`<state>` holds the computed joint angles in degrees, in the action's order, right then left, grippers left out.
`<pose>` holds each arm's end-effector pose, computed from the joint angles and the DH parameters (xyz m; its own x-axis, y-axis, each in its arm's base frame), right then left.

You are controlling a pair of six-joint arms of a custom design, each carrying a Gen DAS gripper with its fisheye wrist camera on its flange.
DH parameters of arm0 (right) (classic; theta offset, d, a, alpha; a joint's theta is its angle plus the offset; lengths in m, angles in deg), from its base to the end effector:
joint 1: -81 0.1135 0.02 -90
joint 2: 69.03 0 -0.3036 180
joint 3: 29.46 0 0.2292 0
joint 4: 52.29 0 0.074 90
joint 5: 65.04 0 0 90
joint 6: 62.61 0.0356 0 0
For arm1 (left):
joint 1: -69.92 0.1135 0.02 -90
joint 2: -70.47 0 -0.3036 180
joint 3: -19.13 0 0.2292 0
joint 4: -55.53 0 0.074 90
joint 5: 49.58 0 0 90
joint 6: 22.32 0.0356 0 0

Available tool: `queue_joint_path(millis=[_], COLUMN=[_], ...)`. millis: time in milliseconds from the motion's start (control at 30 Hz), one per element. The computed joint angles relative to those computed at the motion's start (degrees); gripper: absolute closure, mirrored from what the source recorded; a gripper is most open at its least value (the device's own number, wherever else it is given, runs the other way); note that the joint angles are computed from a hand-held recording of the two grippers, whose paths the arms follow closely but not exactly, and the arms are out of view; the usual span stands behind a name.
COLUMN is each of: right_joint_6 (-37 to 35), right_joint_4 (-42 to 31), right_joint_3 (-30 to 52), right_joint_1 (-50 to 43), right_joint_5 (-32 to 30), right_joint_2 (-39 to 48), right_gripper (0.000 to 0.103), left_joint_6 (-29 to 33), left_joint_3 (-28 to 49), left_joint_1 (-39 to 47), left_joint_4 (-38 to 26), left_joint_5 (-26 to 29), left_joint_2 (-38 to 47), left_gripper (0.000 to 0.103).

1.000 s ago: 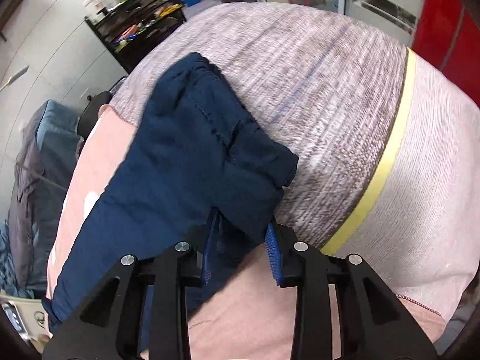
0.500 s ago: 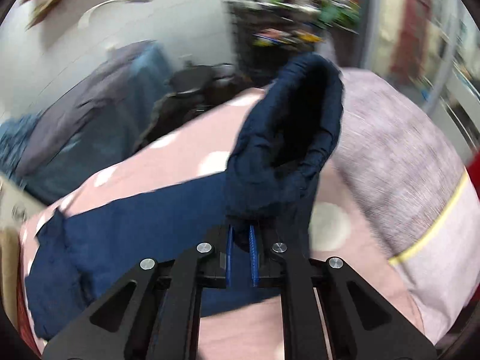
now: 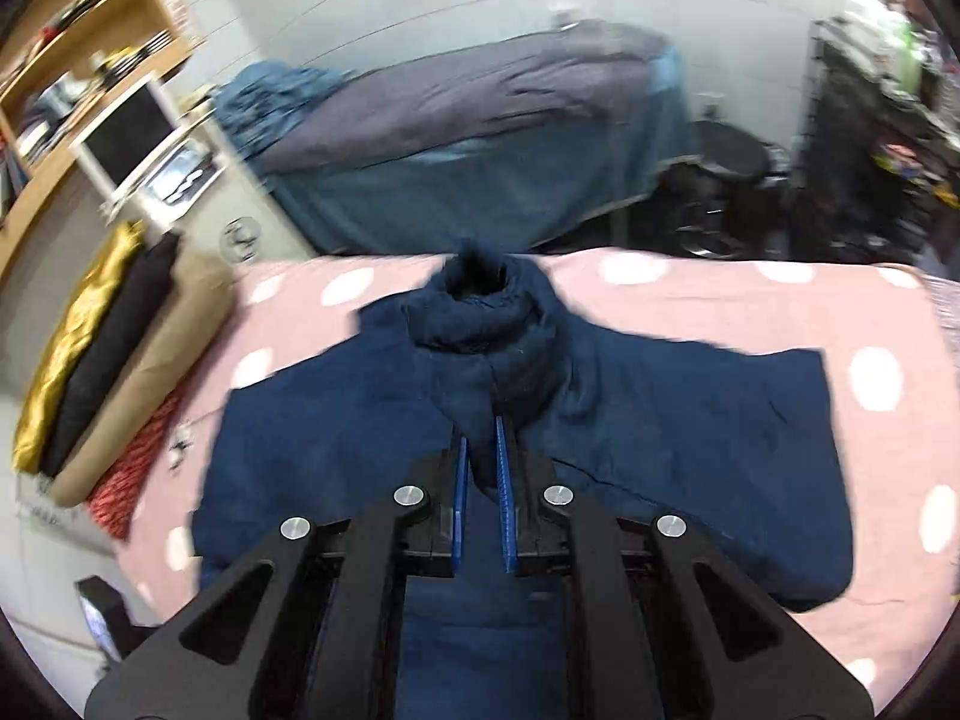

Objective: Fold large clothes

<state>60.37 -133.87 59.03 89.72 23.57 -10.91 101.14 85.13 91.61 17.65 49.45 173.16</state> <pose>0.1245 0.0200 0.4018 -0.7370 0.4375 -0.5152 0.2796 0.8913 0.3569 0.2804 0.1055 0.1675 -0.9271 0.2173 -0.3054 0.2217 0.9749 0.0205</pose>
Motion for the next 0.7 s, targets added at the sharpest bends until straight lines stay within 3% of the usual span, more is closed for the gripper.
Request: queue_joint_path(millis=[167,400,467,533,600,700], right_joint_6=[9.8,10.0,9.9,11.3,13.0,13.1], right_joint_4=[6.6,6.4,4.9,6.1,7.6,6.5], right_joint_3=[3.7,8.9,8.7,6.5,4.1,2.2], right_joint_1=[23.1,34.4,34.6,34.9,37.3,39.3], right_joint_5=[7.5,9.0,6.4,3.9,6.0,7.7], right_joint_2=[10.9,27.7,30.2,29.6,27.1,25.1], right_gripper=[0.093,0.090,0.076,0.034,0.026,0.026], left_joint_6=[0.5,0.2,0.2,0.2,0.2,0.2], left_joint_3=[-0.2,2.2,3.2,4.2,5.1,6.2], left_joint_1=[2.2,4.7,5.1,5.3,5.1,3.6], left_joint_4=[1.1,0.4,0.0,-0.3,-0.5,-0.3], left_joint_5=[-0.5,-0.7,-0.6,-0.5,-0.5,-0.7], left_joint_2=[0.9,3.1,3.8,4.4,5.0,5.5], left_gripper=[0.007,0.007,0.007,0.007,0.007,0.007])
